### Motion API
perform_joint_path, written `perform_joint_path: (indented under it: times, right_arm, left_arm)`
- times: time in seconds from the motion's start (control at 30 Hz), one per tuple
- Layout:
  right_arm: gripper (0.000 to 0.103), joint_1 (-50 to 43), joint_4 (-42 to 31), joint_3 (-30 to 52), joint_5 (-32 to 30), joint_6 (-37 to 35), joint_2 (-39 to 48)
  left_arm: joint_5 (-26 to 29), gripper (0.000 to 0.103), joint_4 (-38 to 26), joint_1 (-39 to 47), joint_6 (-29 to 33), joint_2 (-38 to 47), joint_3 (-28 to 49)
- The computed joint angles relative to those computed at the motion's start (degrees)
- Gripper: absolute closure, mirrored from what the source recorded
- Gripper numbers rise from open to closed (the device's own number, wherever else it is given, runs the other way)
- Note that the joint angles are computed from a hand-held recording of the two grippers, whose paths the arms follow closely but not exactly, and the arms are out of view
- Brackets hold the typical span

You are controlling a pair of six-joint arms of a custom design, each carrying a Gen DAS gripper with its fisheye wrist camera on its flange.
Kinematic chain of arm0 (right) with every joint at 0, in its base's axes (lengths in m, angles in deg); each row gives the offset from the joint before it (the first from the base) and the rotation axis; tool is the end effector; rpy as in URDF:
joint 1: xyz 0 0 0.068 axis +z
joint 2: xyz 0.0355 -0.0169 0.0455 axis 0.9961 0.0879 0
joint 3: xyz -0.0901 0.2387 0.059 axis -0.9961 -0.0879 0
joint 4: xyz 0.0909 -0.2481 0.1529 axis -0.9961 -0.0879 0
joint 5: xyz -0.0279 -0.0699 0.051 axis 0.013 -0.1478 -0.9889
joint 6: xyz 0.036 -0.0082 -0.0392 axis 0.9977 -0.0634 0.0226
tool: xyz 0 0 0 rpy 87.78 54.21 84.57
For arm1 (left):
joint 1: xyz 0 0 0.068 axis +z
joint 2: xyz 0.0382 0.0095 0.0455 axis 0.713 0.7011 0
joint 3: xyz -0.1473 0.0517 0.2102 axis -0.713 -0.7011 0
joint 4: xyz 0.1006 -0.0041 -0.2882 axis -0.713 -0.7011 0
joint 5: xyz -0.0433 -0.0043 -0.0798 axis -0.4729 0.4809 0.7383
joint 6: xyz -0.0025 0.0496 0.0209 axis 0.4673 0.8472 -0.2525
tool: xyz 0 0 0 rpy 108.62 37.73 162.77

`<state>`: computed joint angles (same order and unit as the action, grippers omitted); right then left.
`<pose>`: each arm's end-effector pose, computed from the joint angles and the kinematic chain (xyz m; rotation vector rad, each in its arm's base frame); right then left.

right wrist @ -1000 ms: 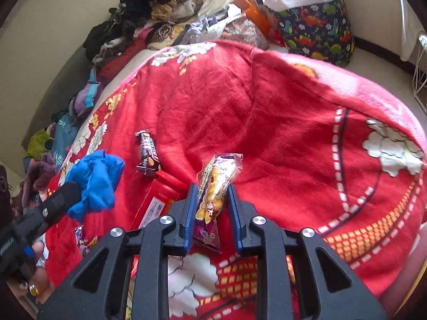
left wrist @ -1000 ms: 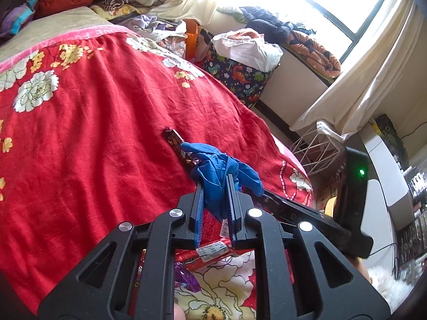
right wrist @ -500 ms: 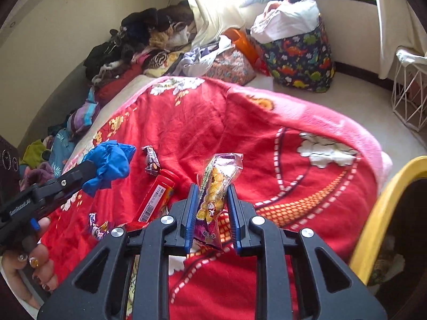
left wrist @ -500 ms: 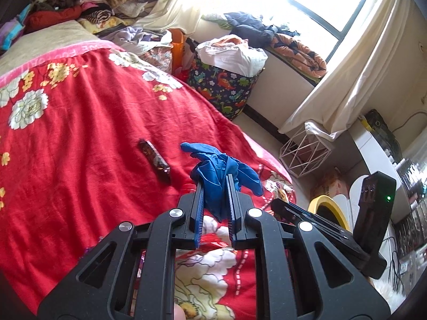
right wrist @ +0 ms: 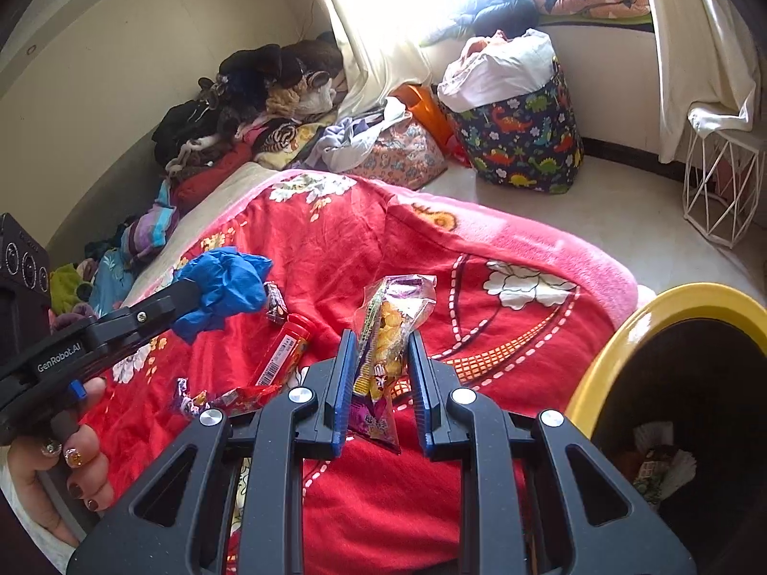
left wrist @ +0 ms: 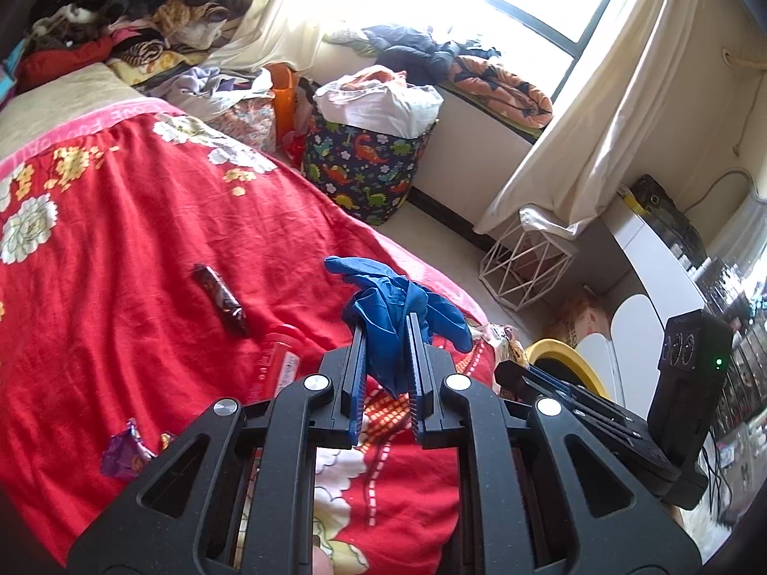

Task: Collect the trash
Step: 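Carry the blue cloth and snack wrapper over the yellow-rimmed bin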

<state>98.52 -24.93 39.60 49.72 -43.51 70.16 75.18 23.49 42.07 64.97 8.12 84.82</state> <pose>0.3463 0.1026 0.2904 -0.5242 2.3102 0.7744 0.2944 -0.0219 0.2802 -0.3329 2.2227 -0.3997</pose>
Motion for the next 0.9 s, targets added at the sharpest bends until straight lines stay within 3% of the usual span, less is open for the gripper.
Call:
perform_joint_path:
  times: [0.9]
  right_arm:
    - [0.082,-9.0,-2.9,-3.3,-4.0,-3.2,-7.0]
  left_arm:
    - [-4.2,0.093,0.0,-8.1,-0.2,1.0,2.9]
